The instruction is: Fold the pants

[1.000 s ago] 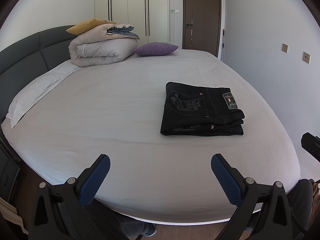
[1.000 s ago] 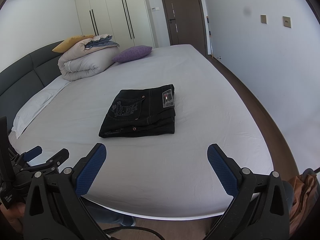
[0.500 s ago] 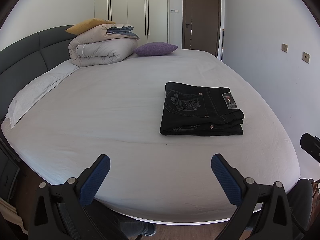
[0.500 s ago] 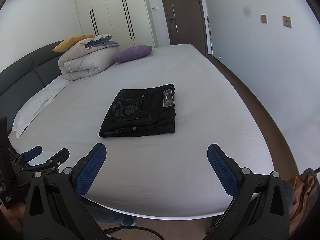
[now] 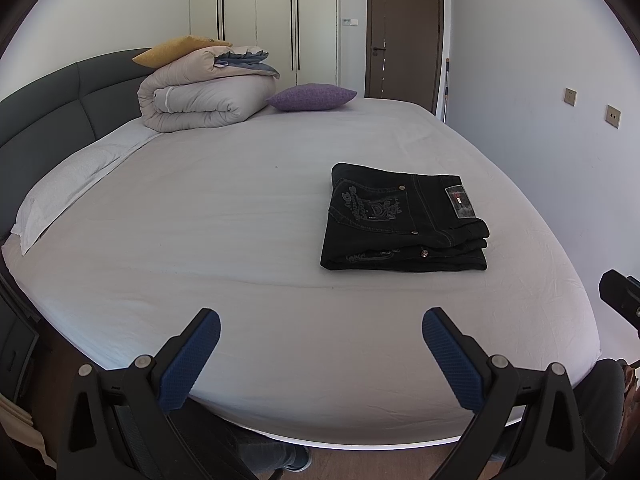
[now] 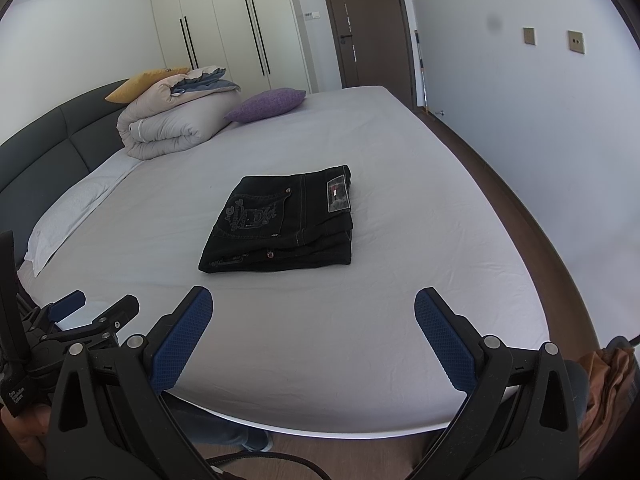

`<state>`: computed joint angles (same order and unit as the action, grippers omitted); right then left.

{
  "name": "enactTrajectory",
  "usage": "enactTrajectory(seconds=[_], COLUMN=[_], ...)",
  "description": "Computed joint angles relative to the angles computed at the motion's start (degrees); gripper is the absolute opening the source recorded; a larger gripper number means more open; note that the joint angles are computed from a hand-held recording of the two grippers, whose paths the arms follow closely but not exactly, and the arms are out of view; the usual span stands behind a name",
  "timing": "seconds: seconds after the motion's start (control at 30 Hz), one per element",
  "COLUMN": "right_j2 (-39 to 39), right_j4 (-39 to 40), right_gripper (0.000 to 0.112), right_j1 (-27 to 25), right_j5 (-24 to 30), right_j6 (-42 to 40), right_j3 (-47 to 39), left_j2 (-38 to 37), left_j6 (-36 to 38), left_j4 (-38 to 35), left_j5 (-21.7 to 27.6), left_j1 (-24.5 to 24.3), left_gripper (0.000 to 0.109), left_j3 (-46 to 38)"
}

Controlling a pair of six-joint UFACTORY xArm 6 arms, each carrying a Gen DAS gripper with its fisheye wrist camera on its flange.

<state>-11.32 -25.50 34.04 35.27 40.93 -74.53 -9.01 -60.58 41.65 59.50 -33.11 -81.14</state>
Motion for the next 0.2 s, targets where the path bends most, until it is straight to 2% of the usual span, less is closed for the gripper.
enactTrajectory(seconds=[0.2], right_j2=[-0.42], right_j4=[-0.83], right_gripper=[0.103], right_j1=[0.53], right_j5=[-0.66], right_j6=[1.14], right_j3=[1.55], left_j2=[0.06], left_j6=[0.41], left_j4=[0.45], left_j5=[0.33], left_j1=[-0.07], left_gripper=[0.103], left_j3=[-0.09])
